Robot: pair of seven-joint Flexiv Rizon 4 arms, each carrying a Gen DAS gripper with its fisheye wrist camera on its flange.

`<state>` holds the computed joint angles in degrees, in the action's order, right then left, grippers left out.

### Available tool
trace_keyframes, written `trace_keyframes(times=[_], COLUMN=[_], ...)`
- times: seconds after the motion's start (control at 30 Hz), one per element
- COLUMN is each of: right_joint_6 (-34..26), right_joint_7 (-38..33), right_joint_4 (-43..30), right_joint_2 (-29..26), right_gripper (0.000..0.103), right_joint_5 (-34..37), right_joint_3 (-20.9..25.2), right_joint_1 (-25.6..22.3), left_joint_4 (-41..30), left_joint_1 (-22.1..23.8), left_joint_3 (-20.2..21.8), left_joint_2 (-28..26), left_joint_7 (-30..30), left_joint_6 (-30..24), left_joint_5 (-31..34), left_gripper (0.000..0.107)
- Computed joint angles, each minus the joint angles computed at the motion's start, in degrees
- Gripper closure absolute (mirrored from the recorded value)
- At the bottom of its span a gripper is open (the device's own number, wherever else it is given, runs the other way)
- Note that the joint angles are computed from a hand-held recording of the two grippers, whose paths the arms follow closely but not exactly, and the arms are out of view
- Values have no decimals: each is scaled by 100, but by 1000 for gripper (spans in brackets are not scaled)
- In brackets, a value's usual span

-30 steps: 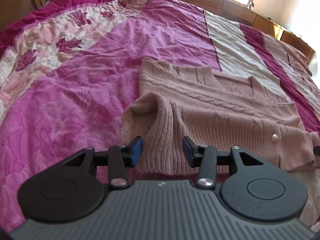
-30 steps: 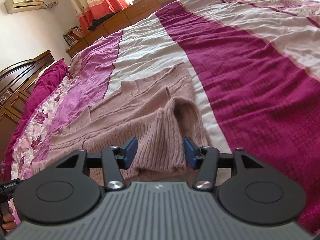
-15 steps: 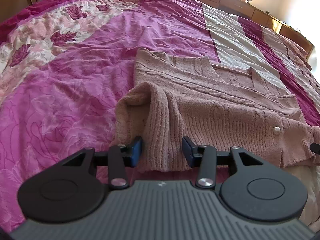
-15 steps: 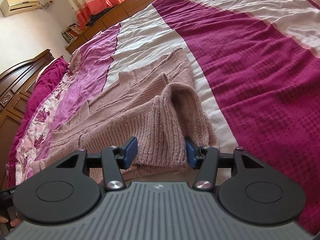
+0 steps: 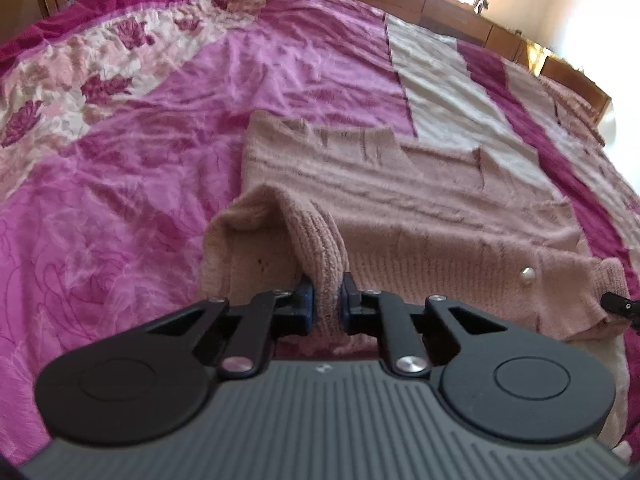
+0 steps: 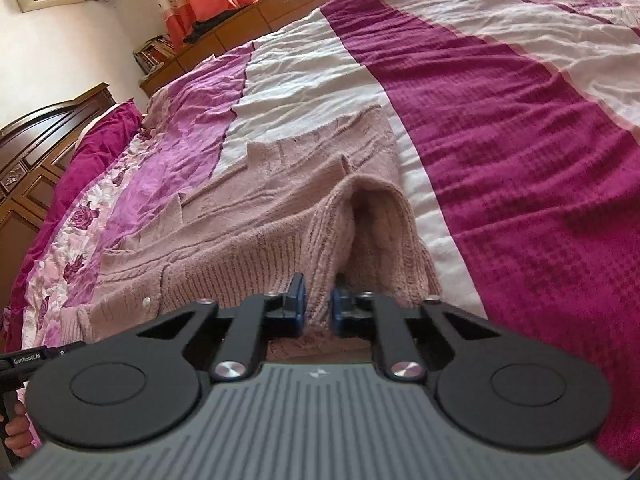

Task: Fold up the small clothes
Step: 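Lift the hem with both tools and fold it toward the collar, then lay the hem on the folded sleeves and open both tools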

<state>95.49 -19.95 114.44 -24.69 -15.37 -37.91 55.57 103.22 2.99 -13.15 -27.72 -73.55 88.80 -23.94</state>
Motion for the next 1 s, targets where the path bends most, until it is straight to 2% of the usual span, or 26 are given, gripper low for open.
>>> trace_keyframes(times=[0.17,0.3,0.47,0.53,0.73,0.9,1.0], right_joint_6=[285,388,482,475,304,6,-274], right_joint_7=[-194,-403,-684,-816,-1011,-754,-529], right_joint_4=[-17,-212,-498,-659,-1308,-1957,-2465], right_joint_2=[-58,-104,-259,-331,-616,-981,-1255], right_gripper=[92,92,92,92,92,92,92], right_joint_5=[220,533,903,1019,1131,942,688], right_joint_3=[-570,-634,-1012,-1122,-1158,-973,-630], right_joint_1=[416,433,673,710,487,24,-451], left_joint_4=[116,86,-59,-193,-920,-1657,-2206], left_joint_1=[391,681,822,709,39,-511,-910], left_joint_3=[-523,-891,-1050,-914,-63,664,1283], left_joint_2=[114,142,133,107,-144,-560,-918], left_joint_7=[53,-98,-386,-535,-813,-967,-1204], left_joint_6=[514,793,1118,1209,1040,735,323], left_joint_5=[-120,-82,258,395,633,616,597], left_gripper=[93,93,93,93,93,93,93])
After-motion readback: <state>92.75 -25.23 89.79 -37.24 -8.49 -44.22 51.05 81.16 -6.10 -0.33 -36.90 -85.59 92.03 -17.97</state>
